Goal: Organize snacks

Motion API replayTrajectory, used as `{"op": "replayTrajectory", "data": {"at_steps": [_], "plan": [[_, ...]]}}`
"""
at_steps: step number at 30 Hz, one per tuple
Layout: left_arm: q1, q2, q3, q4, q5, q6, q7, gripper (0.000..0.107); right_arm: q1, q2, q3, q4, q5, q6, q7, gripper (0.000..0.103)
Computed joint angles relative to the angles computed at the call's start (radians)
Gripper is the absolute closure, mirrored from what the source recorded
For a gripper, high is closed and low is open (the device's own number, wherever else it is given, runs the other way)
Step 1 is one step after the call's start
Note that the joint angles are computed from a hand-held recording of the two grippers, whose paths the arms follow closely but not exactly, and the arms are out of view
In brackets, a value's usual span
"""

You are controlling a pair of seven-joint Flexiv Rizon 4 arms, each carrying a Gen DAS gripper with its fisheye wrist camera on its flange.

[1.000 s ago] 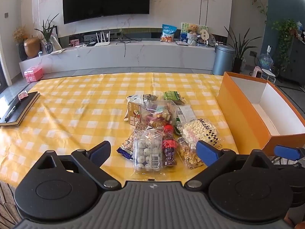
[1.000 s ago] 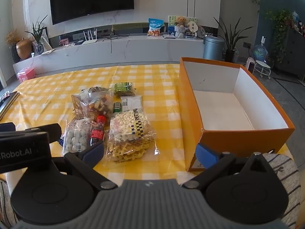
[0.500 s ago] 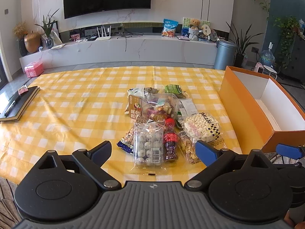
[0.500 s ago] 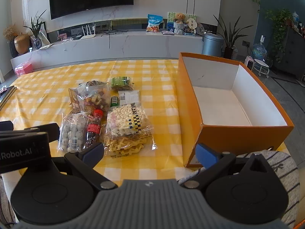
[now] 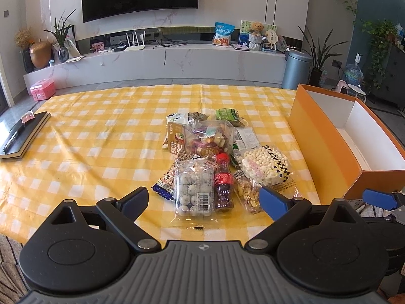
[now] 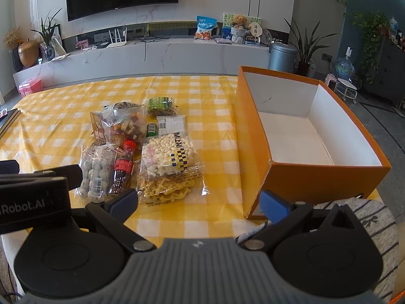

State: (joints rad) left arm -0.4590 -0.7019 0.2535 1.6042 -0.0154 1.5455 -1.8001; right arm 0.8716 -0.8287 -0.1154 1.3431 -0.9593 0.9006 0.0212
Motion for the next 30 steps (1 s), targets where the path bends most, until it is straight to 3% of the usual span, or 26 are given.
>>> {"op": "replayTrajectory", "data": {"at_steps": [30], "plan": [[-0.019,0.005,0.03,-0.004,0.03,-0.01,-0.033,0.004,0.001,0.002,0.0,0.003,-0.02,-0.001,0.024,0.003]]}}
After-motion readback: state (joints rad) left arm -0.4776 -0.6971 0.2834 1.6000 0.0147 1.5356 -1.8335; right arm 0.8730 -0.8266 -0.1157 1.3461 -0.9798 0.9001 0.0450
